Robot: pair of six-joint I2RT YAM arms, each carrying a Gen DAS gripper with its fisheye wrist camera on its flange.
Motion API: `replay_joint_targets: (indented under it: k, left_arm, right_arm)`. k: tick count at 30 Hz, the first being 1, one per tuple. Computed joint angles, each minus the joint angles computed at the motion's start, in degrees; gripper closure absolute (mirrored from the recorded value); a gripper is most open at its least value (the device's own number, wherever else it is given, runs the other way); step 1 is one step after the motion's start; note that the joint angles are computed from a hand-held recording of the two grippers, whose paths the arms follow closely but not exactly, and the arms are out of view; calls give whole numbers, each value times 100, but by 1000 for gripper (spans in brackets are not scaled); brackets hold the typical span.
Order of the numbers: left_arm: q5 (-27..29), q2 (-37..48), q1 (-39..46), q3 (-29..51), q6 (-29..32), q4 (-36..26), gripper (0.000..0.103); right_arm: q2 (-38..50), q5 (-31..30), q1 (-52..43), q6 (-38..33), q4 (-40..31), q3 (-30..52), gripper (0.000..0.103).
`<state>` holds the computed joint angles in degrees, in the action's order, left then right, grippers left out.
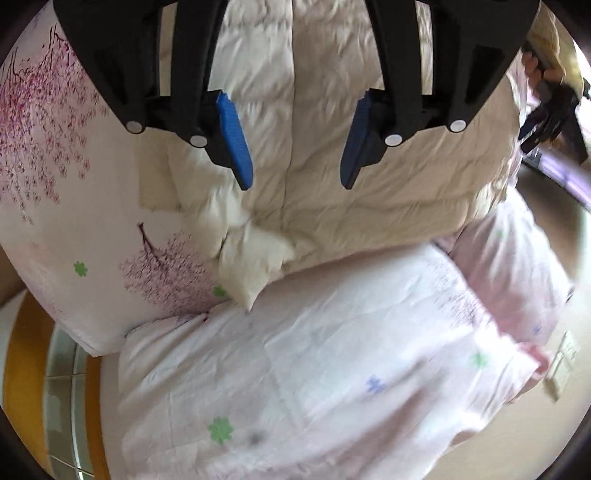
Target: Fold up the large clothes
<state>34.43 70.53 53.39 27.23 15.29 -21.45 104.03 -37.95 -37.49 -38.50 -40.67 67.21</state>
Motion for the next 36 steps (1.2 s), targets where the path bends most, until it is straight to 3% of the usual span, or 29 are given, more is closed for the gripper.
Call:
replay_joint_targets:
  k: [3, 6, 9, 11, 14, 18, 21, 24, 26, 29, 34, 36]
  left_arm:
    - [-280, 454, -266, -105, -390, 525, 26]
    - [-359, 943, -352, -110, -534, 850, 22]
    - [-283, 1011, -292, -103, -492, 725, 22]
    - [109, 522, 100, -248, -20, 248, 23]
    - [263, 247, 509, -351, 469, -44, 23]
    - [178, 862, 485, -368, 335, 304, 20]
    - [57, 947, 302, -511, 92, 638, 20]
    - [598, 765, 836, -352, 762, -301, 22]
    - [929, 593, 1386, -207, 1493, -933, 22]
    - [1149, 516, 1941, 57, 2293, -1547, 22]
    - [1153, 1047, 2261, 544, 2763, -1929, 22]
    - [1102, 1260, 2163, 605, 2589, -1822, 22]
  right_arm:
    - [342, 592, 385, 597, 562, -92, 57]
    - [596, 664, 515, 850, 763, -101, 57]
    - [391, 574, 403, 733, 718, -207, 57]
    - [-27, 175, 96, 230, 534, -475, 55]
    - [-173, -66, -209, -103, 231, -507, 49]
    - [392, 370, 30, 121, 463, -387, 49]
    - [288, 581, 255, 350, 727, -585, 49]
    - [126, 144, -49, 91, 141, -425, 47]
    - [141, -222, -399, -159, -336, -187, 39]
    - [330, -590, -821, -383, -830, 233, 35]
    - [779, -519, -898, -359, -1067, 782, 20]
    - [1113, -429, -808, -301, -1175, 1094, 18]
